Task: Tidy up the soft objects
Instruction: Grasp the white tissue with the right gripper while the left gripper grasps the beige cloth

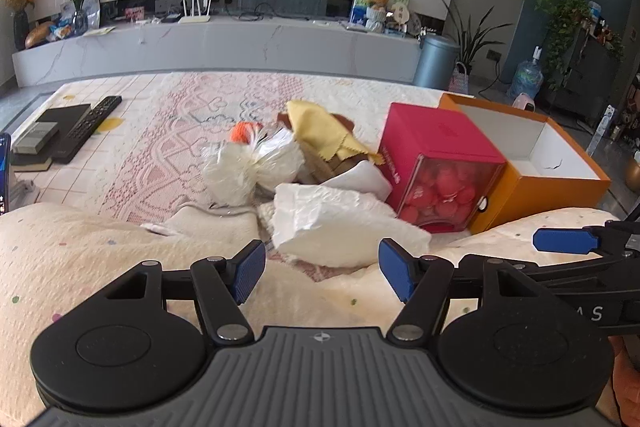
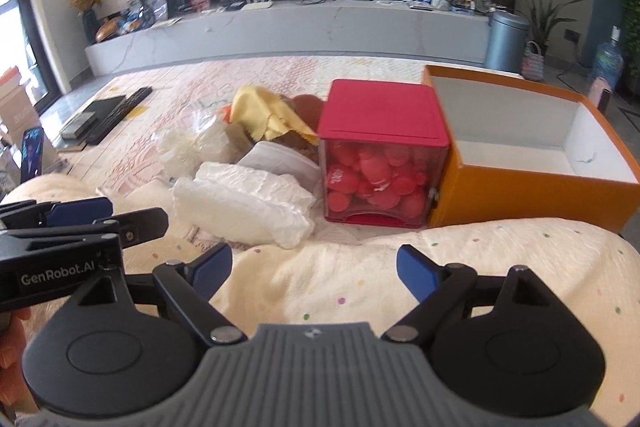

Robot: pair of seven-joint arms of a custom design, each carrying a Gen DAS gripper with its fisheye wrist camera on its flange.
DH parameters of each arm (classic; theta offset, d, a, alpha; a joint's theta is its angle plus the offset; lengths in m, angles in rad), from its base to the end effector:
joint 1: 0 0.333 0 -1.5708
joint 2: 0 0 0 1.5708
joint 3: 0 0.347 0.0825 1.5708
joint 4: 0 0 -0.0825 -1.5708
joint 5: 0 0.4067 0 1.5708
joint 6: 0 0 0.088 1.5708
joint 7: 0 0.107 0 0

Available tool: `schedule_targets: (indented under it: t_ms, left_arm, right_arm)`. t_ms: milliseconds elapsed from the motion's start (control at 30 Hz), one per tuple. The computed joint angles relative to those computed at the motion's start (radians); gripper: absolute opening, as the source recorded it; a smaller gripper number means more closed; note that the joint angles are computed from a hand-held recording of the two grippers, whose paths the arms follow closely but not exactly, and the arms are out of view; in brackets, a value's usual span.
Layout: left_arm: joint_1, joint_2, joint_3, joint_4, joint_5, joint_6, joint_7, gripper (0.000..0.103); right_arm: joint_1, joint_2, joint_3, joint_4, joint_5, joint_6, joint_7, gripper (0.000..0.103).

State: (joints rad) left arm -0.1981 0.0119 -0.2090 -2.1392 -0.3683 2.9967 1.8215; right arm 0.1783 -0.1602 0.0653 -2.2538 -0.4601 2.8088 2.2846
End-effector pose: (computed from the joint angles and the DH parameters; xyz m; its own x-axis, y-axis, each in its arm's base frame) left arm 0.5685 -0.2165 0.5160 -0.3600 -0.9249 0.1222 -0.6482 0.1537 -0.7458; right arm 0.5319 0.1559 0.5293 -0.0569 -0.9957 -0.0728 -0.7221 0.0914 -0.6857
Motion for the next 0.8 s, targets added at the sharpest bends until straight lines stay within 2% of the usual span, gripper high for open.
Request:
schedule_targets:
  t_ms: [167,400,567,667,800]
  left_arm:
    - [0.017,0.023,0.019,0.035,0.080,-0.046,-0.032,0.077]
    - [0.059,0.104,0.035,0.173,0.083,-0.207,0.011,0.076]
    - [0.059,0.167,0.070,0.272,0.239,-0.302,-0.039,0.083]
    - [0.073,0.222,0.077,0.363,0.279,-0.397,-0.028,0.086]
    - [0.093,0.335,0.079,0.546,0.270,-0.603,-0.020,0.089]
  right_arm:
    - [0.039,0.075,-0.028,0.059,0.110,0.019,-0.215,0.088]
    - [0.049,0.219,-0.019,0.204,0.270,0.004,-0.527,0.093]
    - [0.030,0.320,0.008,0.315,0.372,-0.043,-0.697,0.093]
    - [0.025,0.372,0.013,0.373,0.387,-0.073,-0.739,0.094]
    - [0.016,0.434,0.018,0.443,0.410,-0.119,-0.761,0.094]
